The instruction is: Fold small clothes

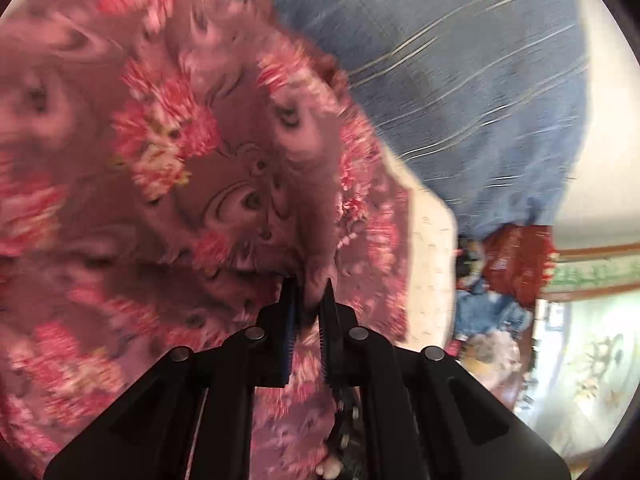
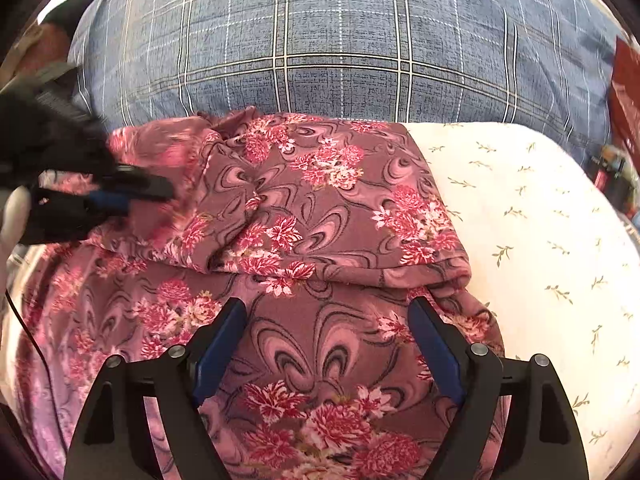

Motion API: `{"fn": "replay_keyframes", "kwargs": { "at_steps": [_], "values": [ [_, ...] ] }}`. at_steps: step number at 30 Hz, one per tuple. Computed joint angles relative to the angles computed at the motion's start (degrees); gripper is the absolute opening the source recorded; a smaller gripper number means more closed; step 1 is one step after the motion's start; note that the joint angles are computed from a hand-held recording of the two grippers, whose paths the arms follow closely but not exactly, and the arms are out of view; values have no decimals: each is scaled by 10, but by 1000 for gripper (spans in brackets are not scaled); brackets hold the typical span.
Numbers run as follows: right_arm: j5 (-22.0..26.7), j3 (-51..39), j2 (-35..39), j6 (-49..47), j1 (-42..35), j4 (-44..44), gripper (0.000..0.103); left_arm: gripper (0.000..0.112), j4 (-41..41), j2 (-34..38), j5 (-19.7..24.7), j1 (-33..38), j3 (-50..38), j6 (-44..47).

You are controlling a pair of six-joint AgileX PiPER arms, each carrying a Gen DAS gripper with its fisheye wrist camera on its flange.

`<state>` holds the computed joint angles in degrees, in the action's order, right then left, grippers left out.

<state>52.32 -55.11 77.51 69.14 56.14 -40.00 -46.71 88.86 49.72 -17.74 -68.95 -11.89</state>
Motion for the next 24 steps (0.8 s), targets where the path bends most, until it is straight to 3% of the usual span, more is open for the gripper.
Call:
{"fn": "replay_keyframes", "kwargs": {
  "at_steps": [1, 2, 4, 5, 8, 10, 13, 14, 15, 16, 17, 19, 24],
  "values": [
    [-10, -1, -9, -7, -12, 18, 84, 26, -20, -38, 9, 24, 26, 40],
    [-21, 9, -26, -7, -21, 32, 85, 52, -26, -68, 12, 45, 57, 71],
    [-79, 16, -50, -27, -64, 84, 86, 75, 16, -134, 9, 79, 95, 75],
    [-116, 18, -57, -42, -89, 119, 86, 76, 29, -138, 2, 90, 101, 78],
    [-191, -2, -26, -114, -150, 229, 86, 76, 0, -144, 39, 177, 137, 130],
    [-197, -32, 12, -126, -152, 249, 86, 76, -18, -141, 44, 226, 167, 162],
    [-199, -72, 64, -100, -129, 219, 83, 76, -31, -122, 32, 231, 173, 162],
    [-193, -90, 80, -109, -118, 214, 70, 76, -34, -114, 30, 234, 172, 160],
    [-177, -115, 101, -129, -109, 215, 47, 76, -46, -107, 36, 245, 172, 168],
    [-153, -143, 121, -159, -102, 226, 37, 76, -51, -100, 26, 234, 169, 162],
    [-128, -167, 137, -181, -94, 224, 18, 76, -52, -99, 29, 238, 167, 161],
    [-125, -173, 130, -211, -94, 226, 13, 76, -58, -100, 36, 249, 169, 173],
    [-185, -102, 9, -215, -152, 257, 12, 76, -61, -103, 39, 260, 178, 185]
  ]
}}
